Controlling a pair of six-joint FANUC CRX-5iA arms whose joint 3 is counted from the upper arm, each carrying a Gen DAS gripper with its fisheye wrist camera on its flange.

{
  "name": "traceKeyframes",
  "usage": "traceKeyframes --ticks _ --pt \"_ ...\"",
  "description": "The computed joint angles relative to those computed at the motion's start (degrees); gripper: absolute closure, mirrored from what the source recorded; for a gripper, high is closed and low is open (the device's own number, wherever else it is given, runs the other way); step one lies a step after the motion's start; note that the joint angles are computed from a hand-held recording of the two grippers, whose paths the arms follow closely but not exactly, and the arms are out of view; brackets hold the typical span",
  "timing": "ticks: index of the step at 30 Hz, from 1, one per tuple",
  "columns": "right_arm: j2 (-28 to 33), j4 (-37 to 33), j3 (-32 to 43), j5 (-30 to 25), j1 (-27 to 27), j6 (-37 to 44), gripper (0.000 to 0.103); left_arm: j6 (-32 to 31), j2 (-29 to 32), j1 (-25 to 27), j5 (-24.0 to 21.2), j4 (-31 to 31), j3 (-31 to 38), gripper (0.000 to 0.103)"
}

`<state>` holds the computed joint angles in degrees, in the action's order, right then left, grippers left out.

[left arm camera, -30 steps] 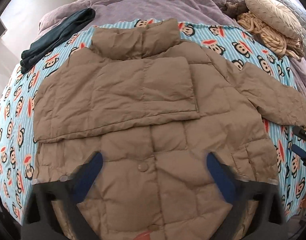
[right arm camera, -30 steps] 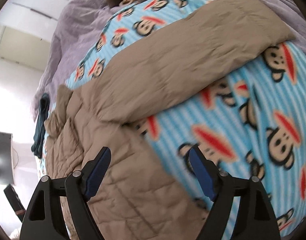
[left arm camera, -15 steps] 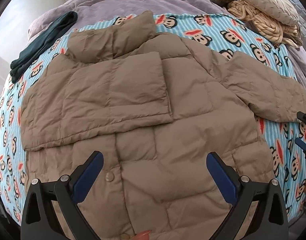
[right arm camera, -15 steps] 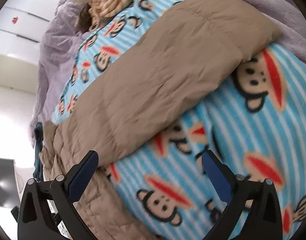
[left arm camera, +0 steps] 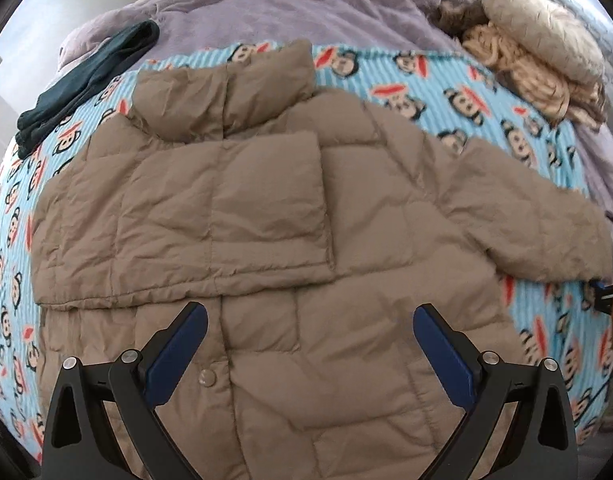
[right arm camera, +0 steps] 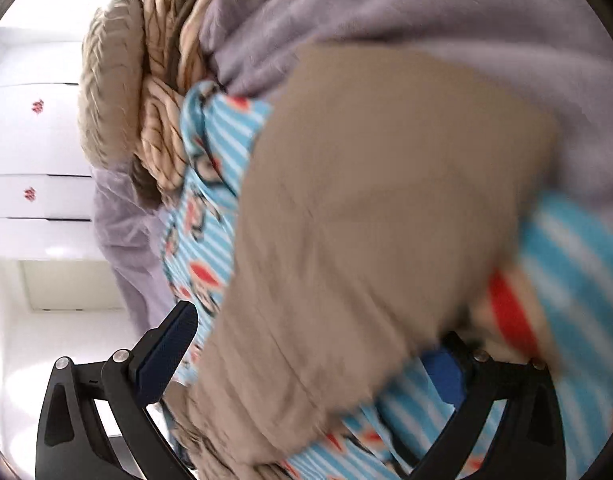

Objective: Fold large clothes

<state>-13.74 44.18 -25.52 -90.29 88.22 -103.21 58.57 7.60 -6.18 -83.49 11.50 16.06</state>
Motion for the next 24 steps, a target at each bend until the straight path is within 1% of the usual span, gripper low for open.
traceKeyframes --ticks 2,3,4,5,6,7,8,10,12,14,15,18,20,21,23,24 --pt "-2.0 1.2 -1.6 1.7 -1.0 1.1 0.003 0.7 0.2 -0.1 0.2 0.9 0.7 0.000" --pt "-2.4 1.7 -2.0 2.2 -1.3 1.5 0.012 1.2 0.4 -0.3 0.4 1.3 1.2 0.000" --pt "-2.7 1.9 -2.0 2.7 -1.8 2.1 0.037 1.4 0.7 -0.5 0.3 1.5 1.6 0.000" --pt "-2.7 2.0 -1.9 3.4 -2.2 2.6 0.054 1.9 1.2 -0.8 0.3 1.6 2.4 0.000" --pt "-2.9 1.8 -1.9 4.5 -2.8 3.3 0.089 2.2 1.5 -1.0 0.4 1.5 2.9 0.000" --pt "-2.8 1.5 -1.5 5.0 -3.2 3.7 0.094 2.5 1.7 -1.1 0.6 1.5 3.4 0.000" --pt "-2.5 2.2 -1.2 5.0 -3.6 4.0 0.094 2.5 1.7 -1.1 0.8 1.4 3.4 0.000" --pt "-1.3 3.0 0.7 4.3 -4.3 7.3 0.094 2.8 1.9 -1.0 1.3 1.2 3.9 0.000" --pt "0.2 3.5 3.6 4.5 -6.2 13.7 0.094 3.4 2.4 -0.5 1.4 0.7 4.8 0.000" --pt "1.9 4.2 7.0 6.1 -8.9 21.8 0.094 3.9 2.7 0.5 1.8 0.5 5.3 0.000" --pt "3.2 4.6 9.4 7.5 -11.0 27.4 0.094 4.1 2.9 1.1 2.1 0.4 5.5 0.000" --pt "7.5 5.8 15.9 11.7 -16.1 40.0 0.094 4.7 3.3 3.4 2.9 0.1 6.0 0.000" --pt "12.1 6.3 21.9 16.7 -20.3 49.6 0.094 4.7 3.6 5.1 3.5 -0.2 6.2 0.000" --pt "14.0 6.1 24.4 18.3 -21.6 53.0 0.094 4.6 3.9 5.8 3.8 -0.4 6.4 0.000" --pt "20.1 4.3 32.6 22.0 -24.5 62.9 0.094 4.0 4.1 7.3 4.6 -0.9 6.5 0.000" --pt "22.8 3.3 36.1 23.1 -25.5 66.6 0.094 3.7 4.4 8.1 5.1 -1.4 6.7 0.000"
